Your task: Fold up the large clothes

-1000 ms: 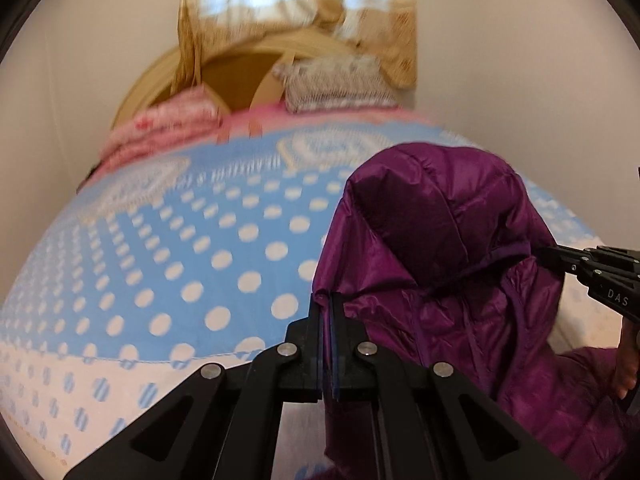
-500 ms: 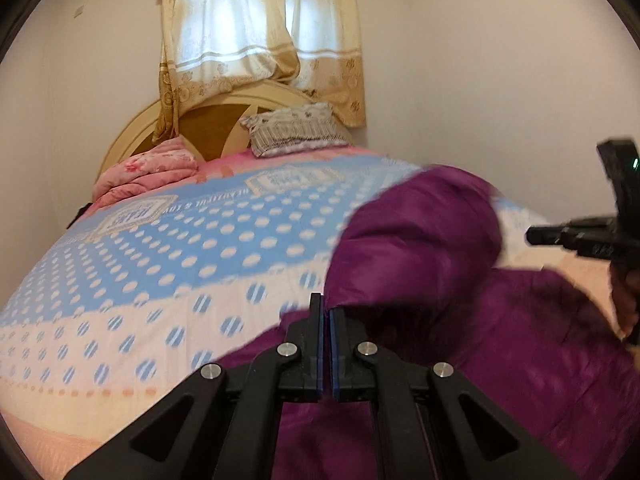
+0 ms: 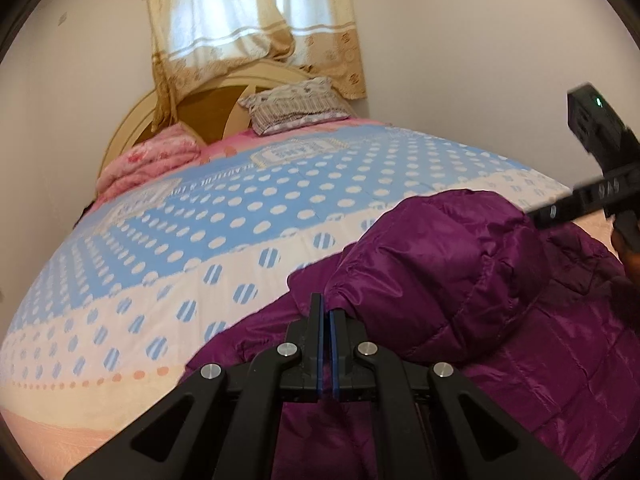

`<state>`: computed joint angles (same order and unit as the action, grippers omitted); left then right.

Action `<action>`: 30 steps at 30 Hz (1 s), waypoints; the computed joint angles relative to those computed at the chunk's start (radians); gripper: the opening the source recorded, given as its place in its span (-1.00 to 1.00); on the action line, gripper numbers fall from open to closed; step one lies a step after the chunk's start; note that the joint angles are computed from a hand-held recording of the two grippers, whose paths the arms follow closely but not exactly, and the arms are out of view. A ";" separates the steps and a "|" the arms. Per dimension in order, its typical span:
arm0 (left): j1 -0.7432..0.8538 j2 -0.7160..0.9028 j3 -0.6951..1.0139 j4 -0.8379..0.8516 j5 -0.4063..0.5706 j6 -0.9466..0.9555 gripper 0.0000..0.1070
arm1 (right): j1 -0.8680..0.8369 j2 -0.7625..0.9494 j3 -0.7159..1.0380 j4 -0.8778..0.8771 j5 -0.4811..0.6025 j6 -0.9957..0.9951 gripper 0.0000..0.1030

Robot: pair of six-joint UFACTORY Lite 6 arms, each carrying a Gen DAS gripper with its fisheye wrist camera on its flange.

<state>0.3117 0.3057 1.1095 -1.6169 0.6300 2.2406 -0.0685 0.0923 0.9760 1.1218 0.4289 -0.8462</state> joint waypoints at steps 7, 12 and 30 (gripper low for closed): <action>0.051 -0.084 -0.035 0.103 0.072 -0.106 -0.97 | 0.088 -0.081 -0.015 -0.273 -0.072 0.283 -0.85; 0.159 -0.223 -0.153 0.170 0.198 -0.054 -0.97 | 0.130 -0.344 -0.122 -0.582 -0.012 0.566 -0.86; 0.285 -0.363 -0.206 0.080 0.174 -0.199 0.85 | 0.149 -0.628 -0.340 -1.052 0.052 1.027 0.05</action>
<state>0.5971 -0.0577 0.9033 -1.5365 0.8037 2.0412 0.0804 -0.5354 0.6356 0.0698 0.4804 0.1806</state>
